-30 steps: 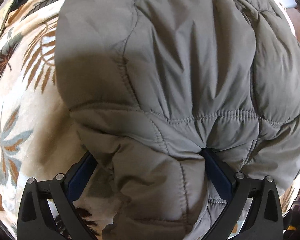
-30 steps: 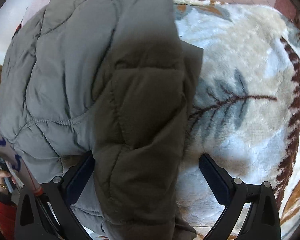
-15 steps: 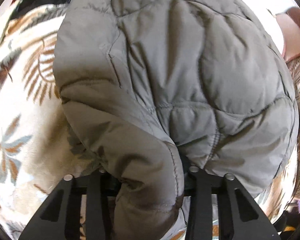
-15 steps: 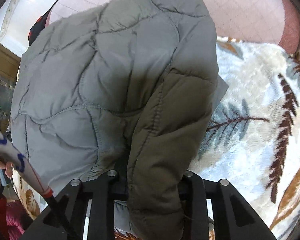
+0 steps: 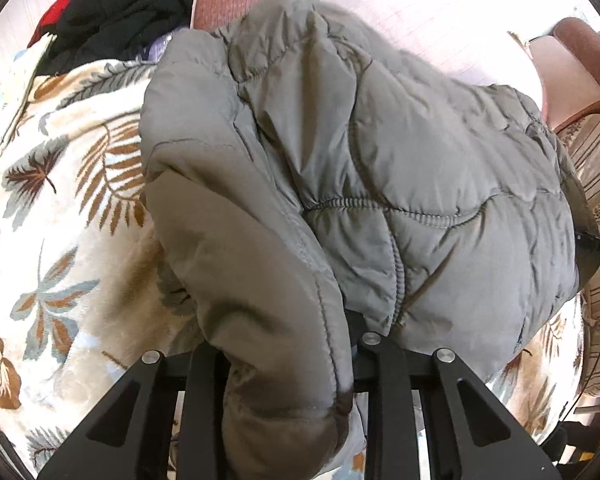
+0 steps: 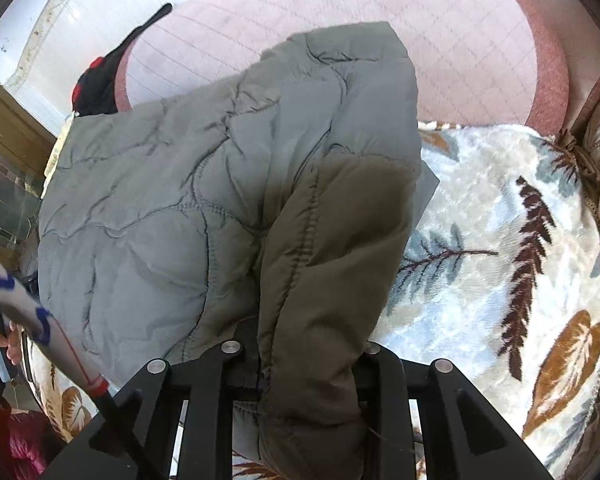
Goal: Fold large clothes
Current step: 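Fold the held edge over the jacket and open both tools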
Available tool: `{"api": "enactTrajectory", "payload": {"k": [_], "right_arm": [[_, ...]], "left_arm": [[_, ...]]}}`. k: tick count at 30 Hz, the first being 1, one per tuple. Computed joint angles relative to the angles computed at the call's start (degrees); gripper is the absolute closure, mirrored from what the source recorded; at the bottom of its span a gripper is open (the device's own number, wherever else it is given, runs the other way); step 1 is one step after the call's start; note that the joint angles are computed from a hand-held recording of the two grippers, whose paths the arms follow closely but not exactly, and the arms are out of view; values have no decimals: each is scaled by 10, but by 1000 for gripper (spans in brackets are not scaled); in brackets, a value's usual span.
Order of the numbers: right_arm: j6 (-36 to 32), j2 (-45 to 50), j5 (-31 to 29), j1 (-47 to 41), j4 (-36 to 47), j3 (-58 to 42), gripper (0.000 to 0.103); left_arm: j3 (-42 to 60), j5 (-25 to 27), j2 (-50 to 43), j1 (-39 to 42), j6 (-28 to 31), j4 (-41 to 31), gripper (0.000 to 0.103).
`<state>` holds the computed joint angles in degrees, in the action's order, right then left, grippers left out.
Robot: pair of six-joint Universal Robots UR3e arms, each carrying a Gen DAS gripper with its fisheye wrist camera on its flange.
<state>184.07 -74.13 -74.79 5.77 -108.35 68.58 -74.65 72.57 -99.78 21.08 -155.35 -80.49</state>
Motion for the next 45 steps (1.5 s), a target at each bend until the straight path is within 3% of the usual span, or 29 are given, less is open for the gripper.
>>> {"api": "enactTrajectory", "payload": {"k": [1,5,13,21,24,31,36,45], "right_arm": [[-3,-5,1,-1,5,-3,78],[-19,-37,11,-15,11,13,78],[-28,-123,14,-10,29,67,78],[-9,-190,-1,31,33,119,78],[-7,-213,-7,38,30,150,78],[17,-226,-55,54,4,230,75],[15,-212,-71,36,-34,306,72],[20,-193,-46,2,-118,395,64]], "left_arm": [[13,-7,-2,24,28,-15,78],[17,-18,27,34,45,-42,78],[-43,-36,147,66,96,-103,78],[-104,-51,280,141,192,-204,78],[-137,-41,315,158,219,-209,78],[-260,-3,352,167,225,-134,77],[-387,33,358,167,197,-22,74],[-469,46,373,144,176,91,69]]}}
